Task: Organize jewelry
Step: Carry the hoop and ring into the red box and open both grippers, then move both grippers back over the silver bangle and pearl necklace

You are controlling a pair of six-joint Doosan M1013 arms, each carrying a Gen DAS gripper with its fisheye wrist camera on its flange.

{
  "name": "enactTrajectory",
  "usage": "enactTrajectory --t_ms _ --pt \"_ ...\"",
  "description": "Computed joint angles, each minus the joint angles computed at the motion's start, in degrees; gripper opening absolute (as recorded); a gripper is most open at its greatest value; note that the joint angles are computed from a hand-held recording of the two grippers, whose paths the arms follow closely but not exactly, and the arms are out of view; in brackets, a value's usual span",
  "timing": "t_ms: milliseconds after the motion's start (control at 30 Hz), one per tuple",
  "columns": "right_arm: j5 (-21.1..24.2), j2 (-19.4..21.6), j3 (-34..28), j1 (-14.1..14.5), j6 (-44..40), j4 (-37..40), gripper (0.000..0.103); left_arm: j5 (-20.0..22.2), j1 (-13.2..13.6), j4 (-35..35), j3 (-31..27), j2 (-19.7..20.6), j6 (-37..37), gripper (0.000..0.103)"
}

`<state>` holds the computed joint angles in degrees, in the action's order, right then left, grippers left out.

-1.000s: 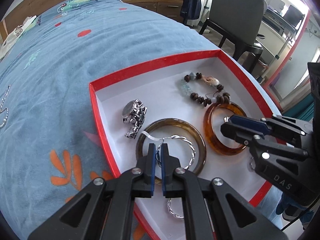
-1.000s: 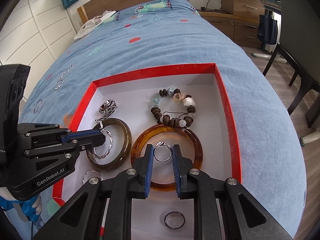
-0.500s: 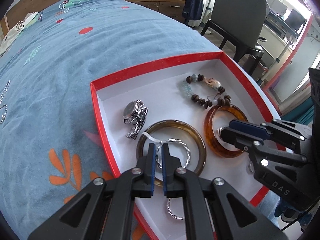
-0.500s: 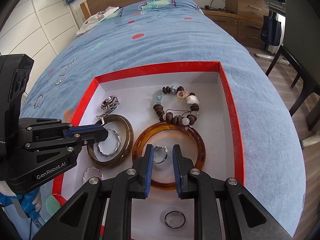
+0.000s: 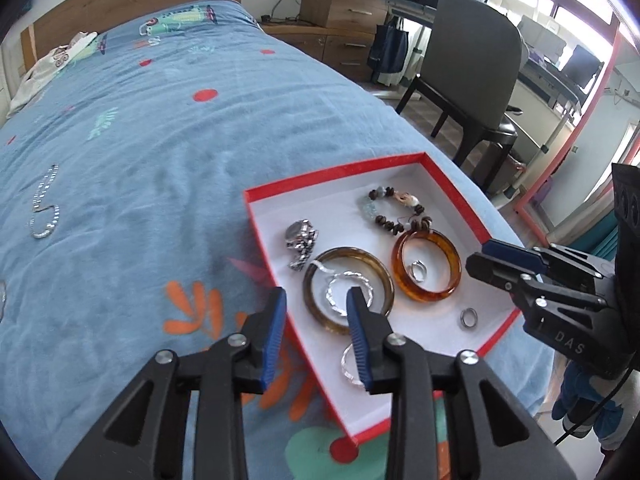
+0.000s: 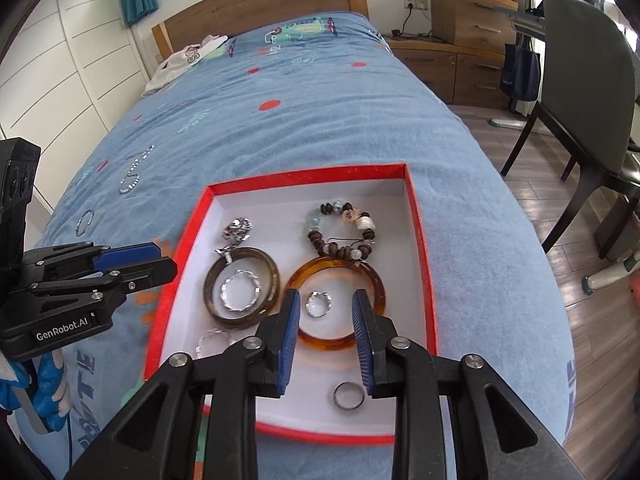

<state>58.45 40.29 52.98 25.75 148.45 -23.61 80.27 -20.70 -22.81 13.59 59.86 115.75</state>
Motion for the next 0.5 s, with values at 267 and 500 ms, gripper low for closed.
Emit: enactTrajectory --t_ms 267,500 --pt "1.99 1.22 -4.75 2.51 -0.09 -1.96 0.045 -9.66 3.01 1.2 12.76 -7.96 0.53 0.036" --pt "3.68 4.37 -12.48 4.26 -2.59 -2.8 0.047 -14.07 6.63 3.34 16.67 -10.96 -1.52 0.038"
